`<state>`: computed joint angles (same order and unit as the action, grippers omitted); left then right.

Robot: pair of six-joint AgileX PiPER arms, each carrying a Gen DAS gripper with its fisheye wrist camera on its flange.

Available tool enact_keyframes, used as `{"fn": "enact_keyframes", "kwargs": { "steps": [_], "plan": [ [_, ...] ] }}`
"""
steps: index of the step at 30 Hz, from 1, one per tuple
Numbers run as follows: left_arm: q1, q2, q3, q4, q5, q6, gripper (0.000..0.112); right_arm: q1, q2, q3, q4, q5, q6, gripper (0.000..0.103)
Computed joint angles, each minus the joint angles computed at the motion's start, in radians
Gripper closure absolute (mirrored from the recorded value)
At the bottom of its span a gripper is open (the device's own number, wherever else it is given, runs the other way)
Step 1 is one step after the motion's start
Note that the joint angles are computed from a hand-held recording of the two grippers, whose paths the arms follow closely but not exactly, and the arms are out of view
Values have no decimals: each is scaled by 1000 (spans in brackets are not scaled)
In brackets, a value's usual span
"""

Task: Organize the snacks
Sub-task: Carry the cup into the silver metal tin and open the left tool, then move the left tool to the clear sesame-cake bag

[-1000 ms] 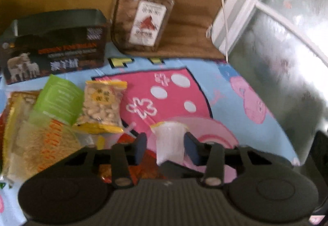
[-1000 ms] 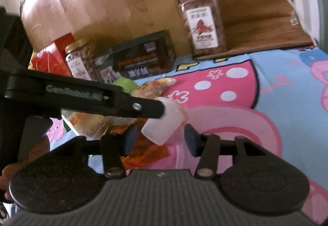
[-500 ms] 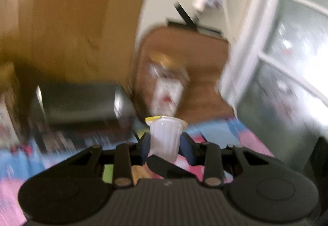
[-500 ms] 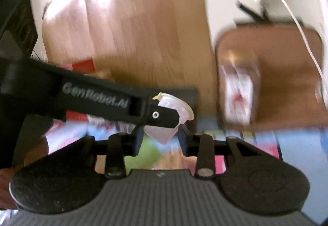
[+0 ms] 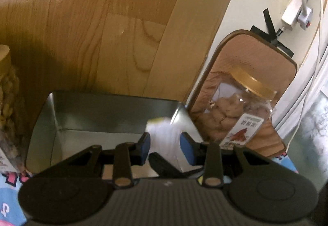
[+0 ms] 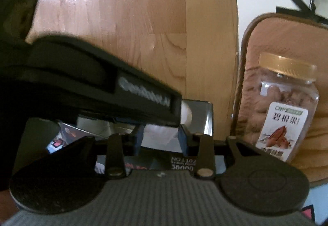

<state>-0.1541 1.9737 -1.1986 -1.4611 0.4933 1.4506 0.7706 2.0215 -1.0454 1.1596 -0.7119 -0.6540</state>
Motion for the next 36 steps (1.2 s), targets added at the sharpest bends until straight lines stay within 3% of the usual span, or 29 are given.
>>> {"fn": "enact_keyframes", "kwargs": {
  "steps": [2, 4, 8, 12, 14, 16, 18, 24, 27, 29, 31, 33, 36],
  "plan": [
    [14, -11, 17, 5, 12, 4, 78, 7, -30, 40, -43, -7, 45, 49],
    [55, -51, 68, -31, 65, 67, 78, 33, -71, 94, -51, -33, 83, 50],
    [264, -174, 233, -72, 314, 198, 78, 84, -206, 293, -182, -26, 334, 50],
    [484, -281, 387, 52, 509, 230, 78, 185, -281, 460, -315, -43, 572, 50],
    [583, -299, 457, 129, 597, 267, 78, 226, -260, 458, -280, -27, 560, 50],
    [654, -326, 527, 206, 612, 309, 78, 242, -230, 438, -256, 1, 554, 54],
    [723, -354, 607, 241, 602, 391, 78, 239, -229, 430, -281, 44, 593, 65],
    [920, -310, 699, 327, 599, 528, 78, 431, -246, 452, -159, 26, 675, 64],
    [1009, -236, 660, 377, 628, 517, 77, 524, -238, 441, -181, 41, 725, 63],
    [1065, -195, 630, 402, 660, 511, 72, 608, -237, 438, -127, 5, 688, 63],
    [1085, -171, 601, 412, 677, 487, 62, 673, -233, 425, -23, -46, 611, 59],
    [1072, -154, 573, 420, 695, 457, 60, 705, -222, 401, 79, -77, 515, 48],
    [1033, -178, 591, 410, 678, 469, 60, 692, -202, 375, 136, -73, 478, 42]
  ]
}}
